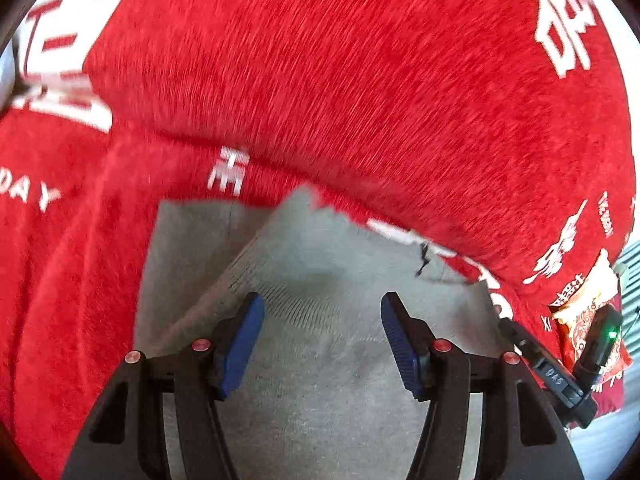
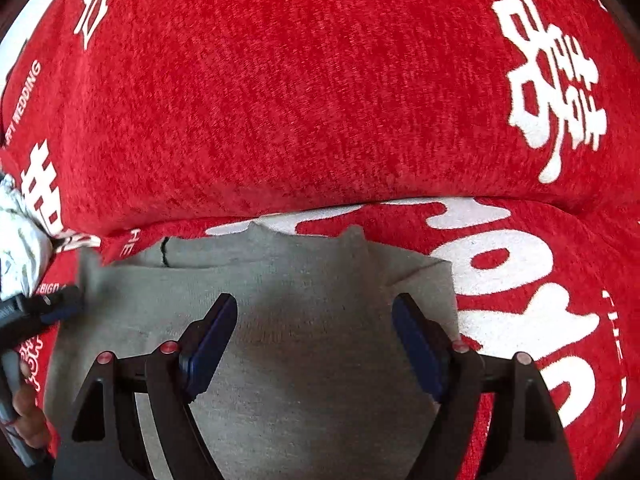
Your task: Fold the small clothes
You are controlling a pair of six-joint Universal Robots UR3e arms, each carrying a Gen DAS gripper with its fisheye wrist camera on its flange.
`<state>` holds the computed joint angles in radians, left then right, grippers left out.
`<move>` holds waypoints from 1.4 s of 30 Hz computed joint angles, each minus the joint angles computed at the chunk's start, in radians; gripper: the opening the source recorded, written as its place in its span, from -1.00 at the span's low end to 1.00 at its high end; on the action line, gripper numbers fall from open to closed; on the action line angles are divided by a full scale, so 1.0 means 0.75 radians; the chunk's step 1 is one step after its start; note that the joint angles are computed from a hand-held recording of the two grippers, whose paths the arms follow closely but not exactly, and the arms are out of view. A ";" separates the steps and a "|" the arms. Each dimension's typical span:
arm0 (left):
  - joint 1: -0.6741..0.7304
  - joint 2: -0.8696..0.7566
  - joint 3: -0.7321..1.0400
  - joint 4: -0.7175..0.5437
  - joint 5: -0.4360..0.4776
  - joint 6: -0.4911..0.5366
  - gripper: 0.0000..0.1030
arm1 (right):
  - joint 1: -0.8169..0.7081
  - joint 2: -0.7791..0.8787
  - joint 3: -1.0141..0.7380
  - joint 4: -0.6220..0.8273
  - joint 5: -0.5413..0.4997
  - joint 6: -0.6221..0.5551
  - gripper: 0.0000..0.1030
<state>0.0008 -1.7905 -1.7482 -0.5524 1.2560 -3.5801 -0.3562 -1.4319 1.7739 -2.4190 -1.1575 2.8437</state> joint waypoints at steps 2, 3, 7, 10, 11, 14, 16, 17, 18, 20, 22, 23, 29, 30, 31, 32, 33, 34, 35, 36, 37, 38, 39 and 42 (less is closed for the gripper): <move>0.009 0.005 0.012 0.021 -0.027 0.011 0.21 | 0.017 0.013 -0.018 0.016 -0.008 -0.014 0.60; 0.002 -0.009 0.038 0.003 -0.024 0.022 0.21 | 0.026 0.019 -0.022 0.013 -0.015 -0.018 0.60; -0.102 -0.213 0.331 -0.232 0.105 0.118 0.21 | 0.087 0.089 -0.081 0.030 -0.058 -0.037 0.60; -0.136 -0.345 0.473 -0.321 0.240 0.117 0.21 | 0.138 0.166 -0.146 0.051 -0.148 -0.021 0.60; -0.127 -0.363 0.482 -0.329 0.231 0.116 0.21 | 0.146 0.186 -0.161 0.058 -0.173 -0.017 0.60; -0.097 -0.388 0.454 -0.262 0.208 0.131 0.21 | 0.139 0.215 -0.152 0.028 -0.195 -0.032 0.60; -0.082 -0.380 0.435 -0.234 0.189 0.140 0.21 | 0.140 0.225 -0.139 0.002 -0.207 -0.043 0.60; -0.070 -0.369 0.416 -0.218 0.172 0.139 0.21 | 0.140 0.224 -0.130 -0.011 -0.209 -0.045 0.60; -0.052 -0.340 0.382 -0.204 0.146 0.133 0.21 | 0.143 0.219 -0.129 -0.011 -0.215 -0.041 0.60; -0.026 -0.236 0.269 -0.152 0.131 0.103 0.21 | 0.135 0.177 -0.103 -0.014 -0.212 -0.036 0.61; -0.013 -0.091 0.096 -0.061 0.133 0.101 0.21 | 0.104 0.076 -0.009 -0.046 -0.173 -0.050 0.61; -0.019 -0.019 0.015 -0.029 0.145 0.106 0.21 | 0.078 0.009 0.054 -0.062 -0.140 -0.064 0.61; -0.215 0.165 -0.204 0.004 0.370 0.127 0.21 | -0.039 -0.357 0.387 -0.001 -0.027 -0.214 0.61; -0.252 0.153 -0.216 0.008 0.409 0.113 0.21 | -0.054 -0.401 0.441 0.002 -0.029 -0.244 0.61; -0.279 0.148 -0.235 0.000 0.455 0.102 0.21 | -0.070 -0.443 0.499 0.006 -0.042 -0.277 0.60; -0.300 0.134 -0.242 0.027 0.482 0.094 0.21 | -0.081 -0.457 0.525 -0.003 -0.049 -0.295 0.60; -0.324 0.162 -0.277 0.051 0.524 0.095 0.21 | -0.116 -0.527 0.605 -0.037 -0.036 -0.341 0.60; -0.343 0.201 -0.289 0.016 0.553 0.081 0.21 | -0.137 -0.582 0.640 -0.036 -0.029 -0.368 0.60; -0.350 0.244 -0.315 0.012 0.555 0.067 0.21 | -0.177 -0.679 0.683 0.004 -0.017 -0.413 0.60; -0.356 0.303 -0.356 0.018 0.553 0.054 0.21 | -0.210 -0.749 0.701 0.051 0.002 -0.441 0.60; -0.361 0.362 -0.399 0.022 0.558 0.047 0.21 | -0.248 -0.828 0.715 0.113 0.022 -0.470 0.61; -0.369 0.429 -0.448 0.028 0.578 0.028 0.21 | -0.315 -0.950 0.734 0.211 0.057 -0.517 0.62; -0.365 0.524 -0.520 0.027 0.589 -0.003 0.21 | -0.366 -1.025 0.747 0.278 0.092 -0.557 0.62; -0.268 0.743 -0.691 -0.009 0.501 -0.055 0.21 | -0.567 -1.312 0.778 0.613 0.213 -0.744 0.62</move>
<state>-0.2003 -1.2331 -2.2663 -0.5589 1.6320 -3.6216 -0.7817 -2.4160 2.3575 -1.9591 -0.9980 2.2858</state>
